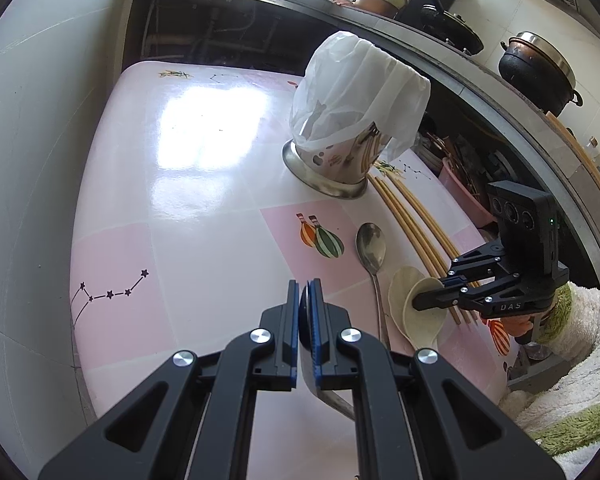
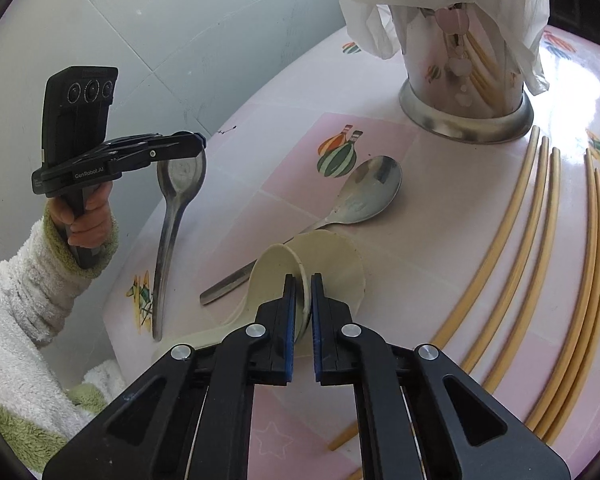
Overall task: Organize utensils
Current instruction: 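Carry the steel spoon into the cloth-covered holder and open the left tool while right holds paddle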
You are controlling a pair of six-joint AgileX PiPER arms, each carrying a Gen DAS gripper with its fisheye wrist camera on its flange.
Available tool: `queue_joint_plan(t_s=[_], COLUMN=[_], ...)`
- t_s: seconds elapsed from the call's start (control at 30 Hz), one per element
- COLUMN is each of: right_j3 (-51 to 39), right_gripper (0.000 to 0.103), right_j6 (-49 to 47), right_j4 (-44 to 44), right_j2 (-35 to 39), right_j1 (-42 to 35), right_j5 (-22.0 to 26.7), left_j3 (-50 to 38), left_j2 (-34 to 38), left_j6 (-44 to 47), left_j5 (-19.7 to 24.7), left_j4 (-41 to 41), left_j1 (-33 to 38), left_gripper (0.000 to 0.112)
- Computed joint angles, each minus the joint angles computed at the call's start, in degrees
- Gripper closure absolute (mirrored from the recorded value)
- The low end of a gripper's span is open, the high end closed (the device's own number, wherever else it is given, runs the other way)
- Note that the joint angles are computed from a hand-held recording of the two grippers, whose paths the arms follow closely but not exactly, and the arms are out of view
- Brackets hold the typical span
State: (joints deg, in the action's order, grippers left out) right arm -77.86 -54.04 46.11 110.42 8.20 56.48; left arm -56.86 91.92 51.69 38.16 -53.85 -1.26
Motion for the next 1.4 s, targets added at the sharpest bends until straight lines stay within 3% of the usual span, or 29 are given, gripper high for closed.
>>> queue_joint_plan(t_s=[0.27, 0.47, 0.6, 0.77, 0.87, 1.03, 1.2, 1.4], right_j3=[4.0, 7.5, 9.0, 10.5, 12.0, 13.0, 13.1, 12.5], right_gripper=[0.099, 0.099, 0.099, 0.099, 0.099, 0.099, 0.099, 0.099], right_j6=[-2.3, -6.2, -7.6, -10.7, -13.7, -15.5, -16.1, -16.3], right_j4=[5.1, 11.5, 15.6, 21.1, 25.5, 27.9, 28.7, 29.7], right_j2=[-7.1, -14.9, -19.0, -22.8, -23.5, -22.6, -21.0, -18.8], right_j1=[-2.5, -7.2, -9.8, -12.3, -15.3, -18.5, -20.4, -23.3], right_j5=[-1.3, -2.4, -4.9, -9.6, -9.2, -8.1, -7.4, -4.8], left_j3=[1.4, 1.4, -1.6, -9.8, -18.2, -37.5, -59.4, -89.5], left_j2=[-5.0, -12.3, -16.2, -16.6, -13.0, -1.8, 12.8, 35.4], left_j6=[-6.0, -15.3, -24.3, -42.8, -57.3, -77.4, -80.8, -75.5], left_j5=[-2.5, -4.9, -6.4, -9.5, -9.2, -4.6, 0.1, 11.2], left_j4=[5.0, 13.8, 24.1, 44.0, 58.4, 78.5, 83.7, 90.9], left_j1=[-1.9, -5.0, -8.3, -14.9, -18.6, -23.4, -25.3, -28.8], left_gripper=[0.108, 0.108, 0.108, 0.108, 0.108, 0.108, 0.108, 0.108])
